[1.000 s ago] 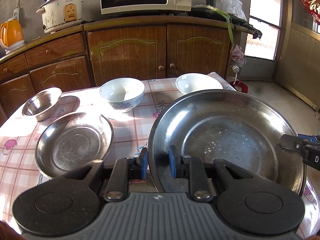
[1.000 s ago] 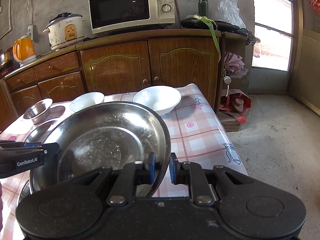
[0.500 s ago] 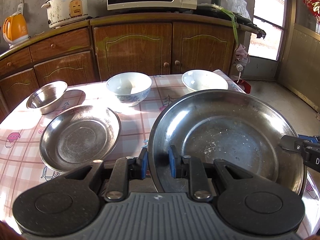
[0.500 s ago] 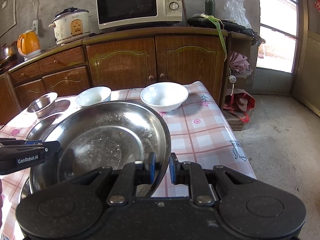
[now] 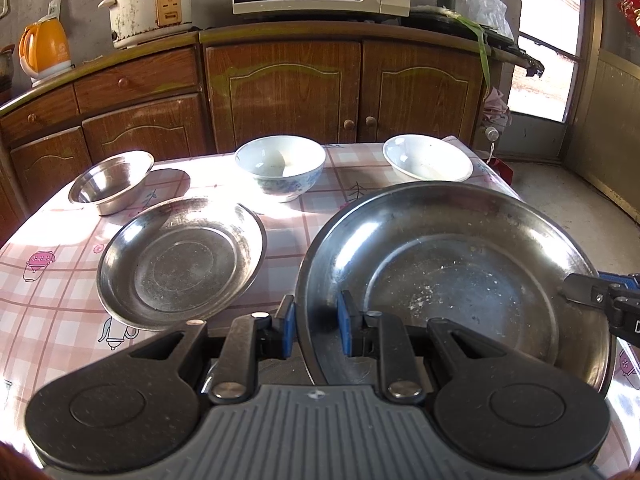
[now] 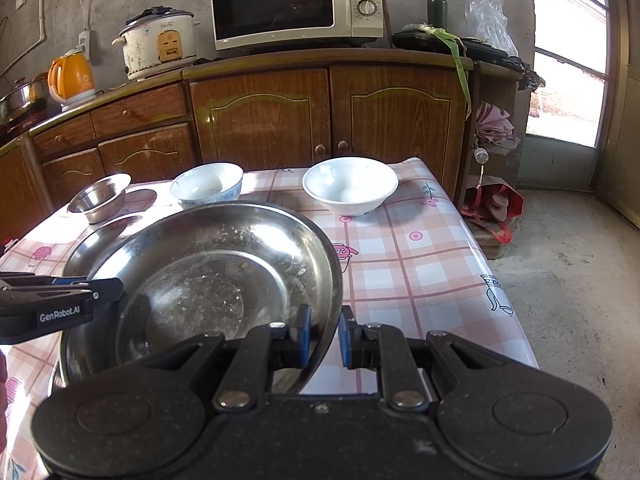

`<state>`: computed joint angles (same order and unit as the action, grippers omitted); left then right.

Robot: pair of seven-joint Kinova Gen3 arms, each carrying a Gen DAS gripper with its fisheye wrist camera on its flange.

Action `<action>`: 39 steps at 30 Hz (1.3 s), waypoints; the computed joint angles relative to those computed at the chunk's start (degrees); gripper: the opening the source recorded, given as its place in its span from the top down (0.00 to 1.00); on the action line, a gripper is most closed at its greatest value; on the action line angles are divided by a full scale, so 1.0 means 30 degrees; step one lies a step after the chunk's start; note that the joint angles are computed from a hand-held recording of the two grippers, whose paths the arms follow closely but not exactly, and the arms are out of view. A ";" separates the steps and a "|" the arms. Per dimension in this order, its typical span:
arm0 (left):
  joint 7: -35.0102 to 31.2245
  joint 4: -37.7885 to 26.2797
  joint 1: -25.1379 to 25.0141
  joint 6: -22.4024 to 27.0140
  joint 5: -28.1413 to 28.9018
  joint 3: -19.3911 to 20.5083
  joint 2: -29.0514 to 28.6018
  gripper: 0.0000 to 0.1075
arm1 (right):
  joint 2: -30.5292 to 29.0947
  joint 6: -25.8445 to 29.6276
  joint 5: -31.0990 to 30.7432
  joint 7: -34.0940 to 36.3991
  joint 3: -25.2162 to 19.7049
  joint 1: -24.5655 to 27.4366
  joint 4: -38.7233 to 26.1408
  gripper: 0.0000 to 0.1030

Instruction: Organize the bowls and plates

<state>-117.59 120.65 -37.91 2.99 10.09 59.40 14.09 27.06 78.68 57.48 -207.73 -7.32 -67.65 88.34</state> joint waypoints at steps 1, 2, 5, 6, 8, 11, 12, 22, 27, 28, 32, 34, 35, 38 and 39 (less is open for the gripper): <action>0.0001 0.0020 -0.0060 0.0003 -0.0009 0.0013 0.0007 0.79 | 0.0032 -0.0014 0.0005 0.0040 -0.0009 0.0002 -0.0045 0.82; -0.0002 0.0032 -0.0156 0.0017 -0.0012 0.0067 0.0014 0.79 | 0.0061 -0.0040 0.0012 0.0070 -0.0014 -0.0006 -0.0087 0.82; -0.0048 0.0100 -0.0423 0.0008 0.0005 0.0207 -0.0015 0.79 | 0.0130 -0.0157 0.0012 0.0151 -0.0002 -0.0031 -0.0180 0.82; -0.0054 0.0126 -0.0559 -0.0006 0.0008 0.0299 -0.0010 0.79 | 0.0133 -0.0223 0.0026 0.0135 0.0008 -0.0044 -0.0171 0.82; -0.0040 0.0184 -0.0764 -0.0025 -0.0012 0.0397 0.0013 0.79 | 0.0171 -0.0341 0.0039 0.0166 0.0017 -0.0061 -0.0204 0.82; 0.0002 0.0218 -0.0913 0.0025 -0.0066 0.0361 0.0048 0.79 | 0.0326 -0.0386 0.0001 0.0460 0.0056 -0.0108 -0.0456 0.82; 0.0021 0.0212 -0.0878 0.0056 -0.0054 0.0273 0.0036 0.79 | 0.0356 -0.0436 -0.0013 0.0521 0.0074 -0.0126 -0.0503 0.82; -0.0159 0.0445 -0.1510 0.0033 0.0084 0.0375 0.0009 0.79 | 0.0734 -0.0869 -0.0151 0.1174 0.0328 -0.0312 -0.1071 0.82; -0.0177 0.0594 -0.1870 -0.0025 0.0050 0.0534 0.0009 0.79 | 0.0854 -0.1115 -0.0247 0.1508 0.0466 -0.0346 -0.1291 0.81; -0.0166 0.0630 -0.1971 -0.0044 0.0026 0.0593 0.0019 0.79 | 0.0884 -0.1136 -0.0264 0.1573 0.0496 -0.0361 -0.1343 0.81; -0.0064 0.0715 -0.2282 -0.0050 -0.0117 0.0730 0.0026 0.79 | 0.1019 -0.1268 -0.0336 0.1810 0.0591 -0.0430 -0.1546 0.81; -0.0039 0.0711 -0.2311 -0.0031 -0.0164 0.0680 0.0029 0.79 | 0.1080 -0.1346 -0.0386 0.1969 0.0636 -0.0440 -0.1648 0.81; -0.0019 0.0715 -0.2349 -0.0014 -0.0163 0.0684 0.0007 0.79 | 0.1110 -0.1371 -0.0407 0.2038 0.0662 -0.0457 -0.1702 0.81; -0.0045 0.0771 -0.2574 -0.0013 -0.0196 0.0791 0.0026 0.79 | 0.1198 -0.1454 -0.0457 0.2187 0.0733 -0.0520 -0.1832 0.81; -0.0065 0.0784 -0.2671 0.0015 -0.0206 0.0841 0.0043 0.79 | 0.1218 -0.1503 -0.0471 0.2214 0.0756 -0.0534 -0.1841 0.81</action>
<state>-117.79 123.00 -45.92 3.03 9.47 61.93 14.22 30.72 74.17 56.06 -201.09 -5.06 -69.26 82.82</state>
